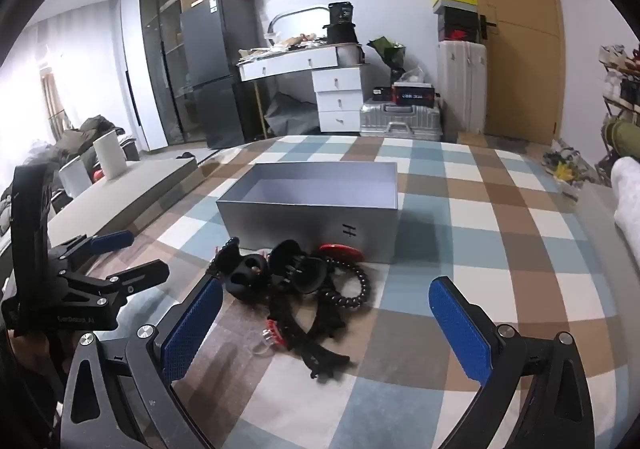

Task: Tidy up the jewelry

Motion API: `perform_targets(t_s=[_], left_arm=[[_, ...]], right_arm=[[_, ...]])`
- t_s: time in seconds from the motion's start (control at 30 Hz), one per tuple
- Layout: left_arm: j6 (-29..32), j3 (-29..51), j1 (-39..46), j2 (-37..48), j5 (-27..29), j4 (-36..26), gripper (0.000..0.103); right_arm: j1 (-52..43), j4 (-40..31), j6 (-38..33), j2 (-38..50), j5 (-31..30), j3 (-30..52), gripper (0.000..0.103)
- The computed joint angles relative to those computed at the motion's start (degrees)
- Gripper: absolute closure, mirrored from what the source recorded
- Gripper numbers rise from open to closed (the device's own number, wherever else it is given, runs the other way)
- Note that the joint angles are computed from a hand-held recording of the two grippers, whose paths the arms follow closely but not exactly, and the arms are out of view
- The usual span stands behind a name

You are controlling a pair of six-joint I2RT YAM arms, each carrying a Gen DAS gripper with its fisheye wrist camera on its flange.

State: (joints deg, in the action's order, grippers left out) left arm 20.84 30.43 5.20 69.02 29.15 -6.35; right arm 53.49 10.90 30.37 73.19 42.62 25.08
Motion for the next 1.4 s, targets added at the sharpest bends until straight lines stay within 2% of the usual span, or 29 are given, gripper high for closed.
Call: perform_targets(t_s=[0.1, 0.13, 0.27, 0.37, 0.57, 0.9, 1.4], left_arm=[[0.09, 0.22, 0.04, -0.09, 0.10, -0.67, 0.001], [0.09, 0.28, 0.08, -0.23, 0.18, -0.91, 0.001], [0.10, 0.39, 0.02, -1.02, 0.15, -1.80, 0.001], [-0.35, 0.32, -0.58, -1.08, -0.24, -1.81, 0.001], [0.80, 0.45, 0.40, -1.80, 0.86, -3.00, 0.001], [1.48, 0.21, 0.83, -0.57, 2.20, -1.58, 0.001], [1.29, -0.99, 0.93, -1.75, 2.92, -0.13, 0.001]], right_arm=[[-0.80, -0.08, 0.24, 0.95, -0.26, 0.54, 0.000], [1.26, 3.08, -1.33, 0.26, 1.90, -1.25, 0.000], [2.93, 1.86, -0.48, 1.83, 3.13, 0.16, 0.000], [-0.23, 7.16, -2.25, 2.40, -0.88, -2.33, 0.000], [0.33, 8.20, -2.15, 3.52, 0.10, -2.44, 0.000], [1.13, 13.24, -3.72, 4.82, 0.15, -4.05, 0.000], [1.60, 15.94, -4.22, 4.37, 0.57, -5.31, 0.000]])
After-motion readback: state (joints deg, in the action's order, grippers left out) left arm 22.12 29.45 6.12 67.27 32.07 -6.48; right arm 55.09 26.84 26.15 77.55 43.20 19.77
